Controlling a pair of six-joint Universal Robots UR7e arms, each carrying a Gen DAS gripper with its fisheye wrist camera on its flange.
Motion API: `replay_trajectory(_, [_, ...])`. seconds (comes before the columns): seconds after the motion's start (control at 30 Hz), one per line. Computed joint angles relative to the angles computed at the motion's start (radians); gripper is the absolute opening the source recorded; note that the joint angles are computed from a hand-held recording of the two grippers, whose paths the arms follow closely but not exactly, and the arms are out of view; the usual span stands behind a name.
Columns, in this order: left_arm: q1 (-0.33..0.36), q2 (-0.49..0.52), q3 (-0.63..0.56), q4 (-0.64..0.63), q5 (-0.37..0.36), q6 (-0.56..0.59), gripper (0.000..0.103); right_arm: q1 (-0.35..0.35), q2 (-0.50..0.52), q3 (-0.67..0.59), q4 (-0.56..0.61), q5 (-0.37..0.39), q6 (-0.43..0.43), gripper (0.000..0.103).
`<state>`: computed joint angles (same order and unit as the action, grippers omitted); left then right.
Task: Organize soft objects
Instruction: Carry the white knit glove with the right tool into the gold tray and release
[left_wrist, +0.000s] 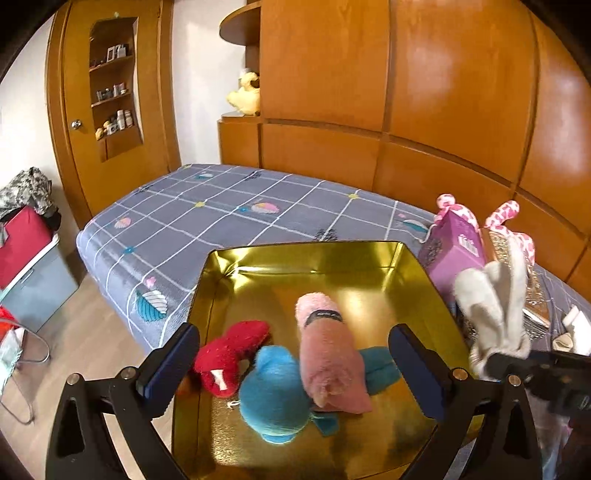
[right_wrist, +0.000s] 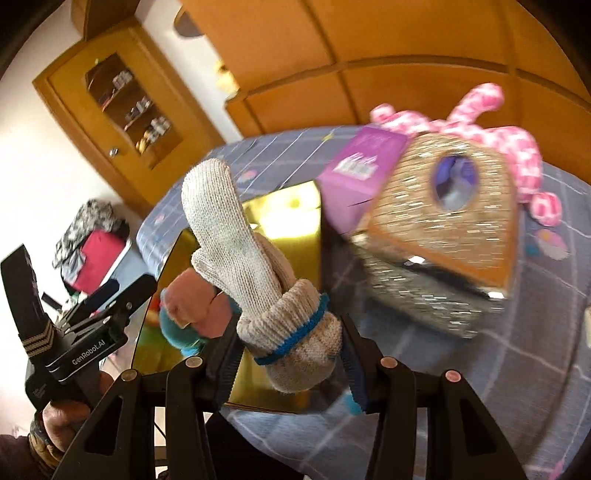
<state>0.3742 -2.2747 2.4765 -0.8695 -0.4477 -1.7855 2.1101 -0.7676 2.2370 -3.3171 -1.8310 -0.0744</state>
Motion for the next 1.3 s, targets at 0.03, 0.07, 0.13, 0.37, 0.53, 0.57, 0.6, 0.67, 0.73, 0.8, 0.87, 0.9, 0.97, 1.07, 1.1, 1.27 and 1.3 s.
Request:
replay_trajectory(0.03, [0.006,-0.001,0.000,-0.003,0.000,0.001,0.103,0.007,0.016,-0.015,0.013,-0.003,0.001,0.050])
replay_trajectory(0.07, [0.011,-0.002,-0.001,-0.004,0.002,0.001,0.103,0.011,0.027,-0.026,0.021,-0.005,0.001,0.050])
replay_trajectory(0.13, [0.020,-0.003,-0.001,-0.002,0.004,-0.003,0.103,0.018,0.055,-0.051,0.048,-0.002,0.006,0.050])
replay_trajectory(0.37, [0.061,-0.002,0.006,-0.055,0.008,0.044,0.103,0.035,0.119,-0.100,0.085,-0.033,-0.011,0.058])
replay_trajectory(0.53, [0.071,0.001,0.010,-0.072,0.008,0.061,0.103,0.044,0.133,-0.093,0.049,-0.064,-0.041,0.070])
replay_trajectory(0.57, [0.068,0.000,0.011,-0.069,0.009,0.059,0.103,0.045,0.131,-0.088,0.040,-0.070,-0.048,0.070])
replay_trajectory(0.6, [0.066,0.000,0.010,-0.068,0.010,0.058,0.103,0.047,0.129,-0.082,0.026,-0.079,-0.050,0.070])
replay_trajectory(0.67, [0.057,0.004,0.009,-0.052,0.010,0.043,0.103,0.043,0.119,-0.065,0.000,-0.080,-0.054,0.070])
replay_trajectory(0.73, [0.050,0.007,0.009,-0.044,0.009,0.035,0.103,0.046,0.116,-0.058,-0.027,-0.095,-0.055,0.070])
replay_trajectory(0.8, [0.042,0.007,0.010,-0.039,0.007,0.032,0.103,0.054,0.114,-0.048,-0.061,-0.122,-0.058,0.070])
replay_trajectory(0.87, [0.035,0.011,0.009,-0.033,0.008,0.027,0.103,0.057,0.108,-0.036,-0.089,-0.141,-0.062,0.070])
replay_trajectory(0.9, [0.029,0.012,0.009,-0.025,0.008,0.021,0.103,0.065,0.113,-0.041,-0.101,-0.156,-0.062,0.070])
replay_trajectory(0.97, [0.018,0.015,0.008,-0.012,0.006,0.012,0.103,0.073,0.113,-0.031,-0.141,-0.192,-0.075,0.070])
replay_trajectory(1.07, [0.003,0.019,0.011,-0.008,0.006,0.012,0.103,0.089,0.117,-0.022,-0.200,-0.250,-0.100,0.070])
replay_trajectory(1.1, [-0.001,0.022,0.012,-0.008,0.006,0.014,0.103,0.093,0.117,-0.018,-0.219,-0.266,-0.108,0.070])
replay_trajectory(1.27, [-0.018,0.027,0.023,-0.037,0.000,0.049,0.103,0.086,0.098,0.005,-0.274,-0.315,-0.123,0.070])
replay_trajectory(1.3, [-0.021,0.027,0.026,-0.042,-0.001,0.056,0.103,0.080,0.092,0.011,-0.282,-0.318,-0.124,0.070])
